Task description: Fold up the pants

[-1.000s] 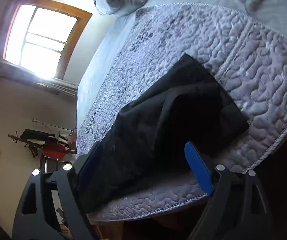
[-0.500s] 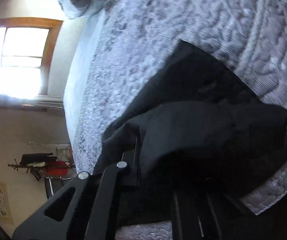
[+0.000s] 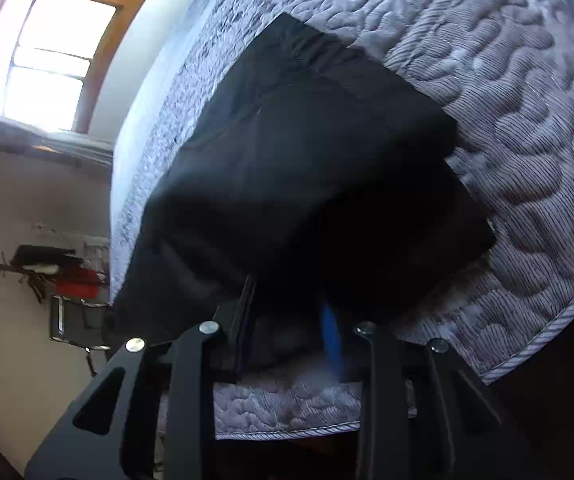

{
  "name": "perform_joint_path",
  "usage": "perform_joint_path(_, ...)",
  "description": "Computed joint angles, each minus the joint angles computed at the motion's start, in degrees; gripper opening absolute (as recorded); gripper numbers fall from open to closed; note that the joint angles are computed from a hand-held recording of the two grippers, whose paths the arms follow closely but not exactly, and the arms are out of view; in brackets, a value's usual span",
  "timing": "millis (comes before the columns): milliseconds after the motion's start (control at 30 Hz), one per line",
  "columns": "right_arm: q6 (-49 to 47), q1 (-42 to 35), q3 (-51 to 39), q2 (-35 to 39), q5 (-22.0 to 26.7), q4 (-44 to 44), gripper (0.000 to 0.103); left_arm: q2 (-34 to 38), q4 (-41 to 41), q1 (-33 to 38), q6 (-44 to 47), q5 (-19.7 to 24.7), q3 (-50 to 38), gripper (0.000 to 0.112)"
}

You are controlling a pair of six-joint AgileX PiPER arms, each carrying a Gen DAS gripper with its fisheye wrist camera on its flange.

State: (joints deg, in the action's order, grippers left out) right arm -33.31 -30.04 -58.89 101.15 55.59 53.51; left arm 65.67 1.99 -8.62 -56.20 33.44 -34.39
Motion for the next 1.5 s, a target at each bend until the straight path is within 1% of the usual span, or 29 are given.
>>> perform_joint_path(33,-1.23,-1.45,0.82,-0.12,0.57,2.08,0.034,0.24,-0.29,-0.26,0.29,0.25,-0.25,0.095)
perform_joint_path(67,-2.3,-2.65,1.07,0.06,1.33,3.72,0.041,0.66,-0.49,-0.61,0.6,0.43,-0.56,0.095)
perform_joint_path(100,-2.86,-3.4,0.6,0.8,2.3,5.17,0.046,1.21,-0.45,-1.18,0.72,0.52,-0.82,0.095)
perform_joint_path(167,-1.77,-3.47,-0.98,2.18,2.53,6.36,0.046,2.82,0.28,-2.4,-0.04,0.23,-1.33,0.095)
perform_joint_path(233,-2.56,-3.61,-2.33,3.33,3.64,8.57,0.028,4.44,0.53,-3.5,-1.41,-0.57,-1.59,0.095)
perform_joint_path(267,-1.96,-3.19,-3.67,4.43,4.3,9.08,0.014,4.79,0.26,-3.76,-1.56,-1.17,-1.41,0.095)
perform_joint_path(300,-1.12,-3.02,-4.04,4.54,4.45,8.95,0.006,5.33,0.24,-4.25,-1.87,-1.66,-1.45,0.095)
perform_joint_path(367,-0.77,-2.32,-4.05,3.93,4.03,9.33,0.003,6.3,0.83,-4.92,-2.33,-1.56,-1.98,0.095)
perform_joint_path(433,-0.11,-1.51,-3.81,1.48,4.3,9.54,0.002,7.06,0.81,-4.99,-1.67,-1.52,-2.38,0.095)
perform_joint_path(467,-0.19,-2.1,-3.07,0.11,5.25,9.87,0.002,7.27,0.52,-4.86,-1.28,-1.49,-2.51,0.095)
perform_joint_path(533,0.93,-4.2,-3.66,-0.31,8.06,9.3,0.002,7.58,-0.58,-4.2,0.33,-1.13,-2.86,0.095)
perform_joint_path(567,3.12,-4.08,-3.99,-1.79,9.22,8.76,0.002,7.59,-0.88,-3.88,1.04,-0.81,-3.05,0.095)
perform_joint_path(600,4.24,-4.17,-4.33,-2.2,9.54,6.37,0.002,7.95,-0.79,-3.73,1.49,-0.63,-3.43,0.095)
perform_joint_path(667,5.96,-3.18,-5.46,-1.93,7.97,0.84,0.003,8.77,-0.71,-3.34,2.37,-0.32,-4.15,0.095)
perform_joint_path(700,7.18,-2.23,-6.04,-0.46,6.71,-1.98,0.004,9.17,-1.12,-2.73,3.41,0.04,-4.5,0.095)
perform_joint_path(733,7.81,-1.96,-6.44,0.64,6.55,-2.5,0.005,9.81,-1.47,-2.45,3.89,0.08,-4.85,0.095)
perform_joint_path(800,8.07,-2.0,-6.49,1.37,6.21,-2.09,0.016,10.64,-2.31,-2.03,4.54,0.19,-5.67,0.095)
perform_joint_path(833,8.03,-1.87,-6.53,1.07,6.05,-1.48,0.02,10.48,-2.9,-1.8,5.09,0.02,-5.61,0.095)
perform_joint_path(900,5.4,-3.4,-5.42,-0.16,7.15,1.79,0.045,9.05,-5.15,-0.68,7.55,-0.52,-4.59,0.095)
perform_joint_path(933,4.8,-4.09,-4.94,-1.02,7.5,2.74,0.049,8.24,-5.55,-0.16,7.8,-0.34,-4.15,0.095)
perform_joint_path(967,4.62,-4.76,-4.19,-2.24,8.14,2.87,0.059,7.12,-5.67,0.55,7.66,-0.02,-3.48,0.095)
perform_joint_path(1000,4.94,-5.31,-4.25,-2.75,9.01,2.69,0.065,5.76,-6.15,1.34,7.99,0.1,-2.59,0.095)
perform_joint_path(1100,5.43,-7.38,-3.17,-3.84,10.42,2.14,0.066,1.71,-7.7,4.64,8.4,0.76,-0.08,0.095)
perform_joint_path(1167,3.9,-9.69,-1.3,-3.72,11.61,3.09,0.068,-1.17,-9.55,7.55,9.56,0.52,2.23,0.095)
perform_joint_path(1267,3.29,-10.18,0.63,-2.45,10.34,4.27,0.068,-3.11,-12.41,11.89,11.52,1.05,4.9,0.095)
perform_joint_path(1333,2.43,-10.65,0.09,-0.89,10.63,5.6,0.068,-4.53,-16.91,15.91,16.38,1.07,6.91,0.096)
perform_joint_path(1400,1.18,-10.73,0.1,0.73,9.28,5.94,0.068,-5.85,-20.92,18.55,20.06,0.6,8.84,0.096)
perform_joint_path(1500,-0.4,-10.89,0.53,2.84,7.99,8.86,0.068,-6.33,-24.43,21.54,23.86,1.02,10.37,0.096)
